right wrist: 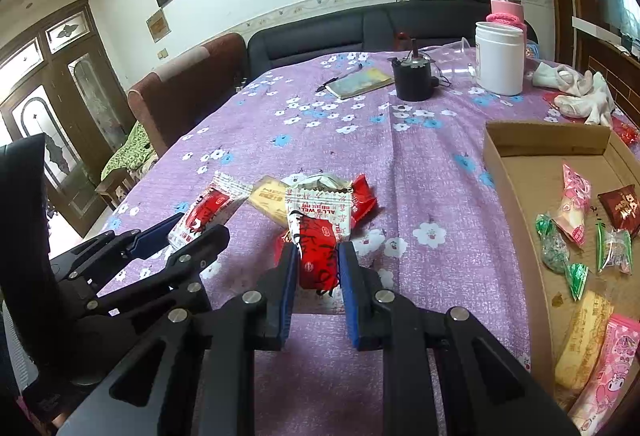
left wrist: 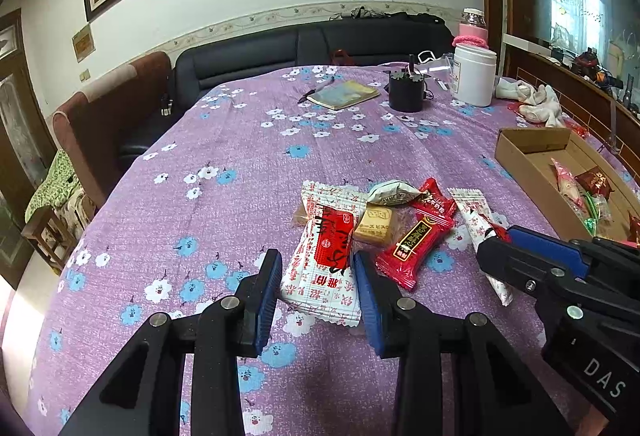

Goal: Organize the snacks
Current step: 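Lift the white-red packet with the left gripper while the right gripper holds its white-red packet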

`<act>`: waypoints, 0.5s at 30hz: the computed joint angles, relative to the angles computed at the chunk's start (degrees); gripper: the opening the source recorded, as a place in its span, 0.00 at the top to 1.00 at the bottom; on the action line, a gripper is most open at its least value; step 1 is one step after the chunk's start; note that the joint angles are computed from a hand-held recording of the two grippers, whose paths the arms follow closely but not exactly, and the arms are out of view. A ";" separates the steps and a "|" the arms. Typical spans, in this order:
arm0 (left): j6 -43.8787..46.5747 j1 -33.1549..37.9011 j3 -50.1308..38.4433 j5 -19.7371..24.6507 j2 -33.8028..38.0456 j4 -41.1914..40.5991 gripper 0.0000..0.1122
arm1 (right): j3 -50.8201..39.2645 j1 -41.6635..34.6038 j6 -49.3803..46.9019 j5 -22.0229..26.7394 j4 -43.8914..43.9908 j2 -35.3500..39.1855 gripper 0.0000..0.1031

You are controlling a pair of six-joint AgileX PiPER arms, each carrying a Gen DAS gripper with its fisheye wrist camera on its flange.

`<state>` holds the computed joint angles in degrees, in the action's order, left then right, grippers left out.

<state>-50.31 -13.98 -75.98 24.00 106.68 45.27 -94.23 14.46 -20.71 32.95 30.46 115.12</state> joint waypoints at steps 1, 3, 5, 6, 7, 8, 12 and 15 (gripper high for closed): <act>0.11 0.08 0.00 -0.09 -0.01 -0.15 0.65 | -0.06 -0.08 -0.42 0.22 0.43 0.05 0.80; -0.15 0.16 0.02 0.04 -0.03 0.02 0.65 | -0.07 -0.05 -0.55 0.33 0.45 0.01 0.80; 0.09 0.32 0.10 -0.16 -0.17 -0.30 0.65 | -0.26 -0.23 -1.25 0.83 1.43 0.09 0.80; 0.12 0.32 0.17 -0.21 -0.24 -0.38 0.65 | -0.26 -0.26 -1.61 1.07 1.90 0.05 0.80; 0.08 0.31 0.13 -0.19 -0.23 -0.31 0.65 | -0.17 -0.19 -1.75 1.08 2.06 -0.07 0.80; 0.17 0.27 0.17 -0.27 -0.21 -0.40 0.65 | 0.11 -0.15 -2.04 0.86 2.26 -0.30 0.80; -1.43 0.15 0.32 -0.16 -0.18 1.42 0.65 | 0.38 -0.30 -1.59 0.74 2.36 -0.45 0.80; -2.16 0.73 0.16 -0.23 -0.16 1.49 0.65 | 0.00 -0.50 -0.29 1.44 2.19 -0.03 0.80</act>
<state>-52.47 -13.25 -75.82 23.77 106.52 46.76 -94.23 13.96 -21.00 34.39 32.65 115.09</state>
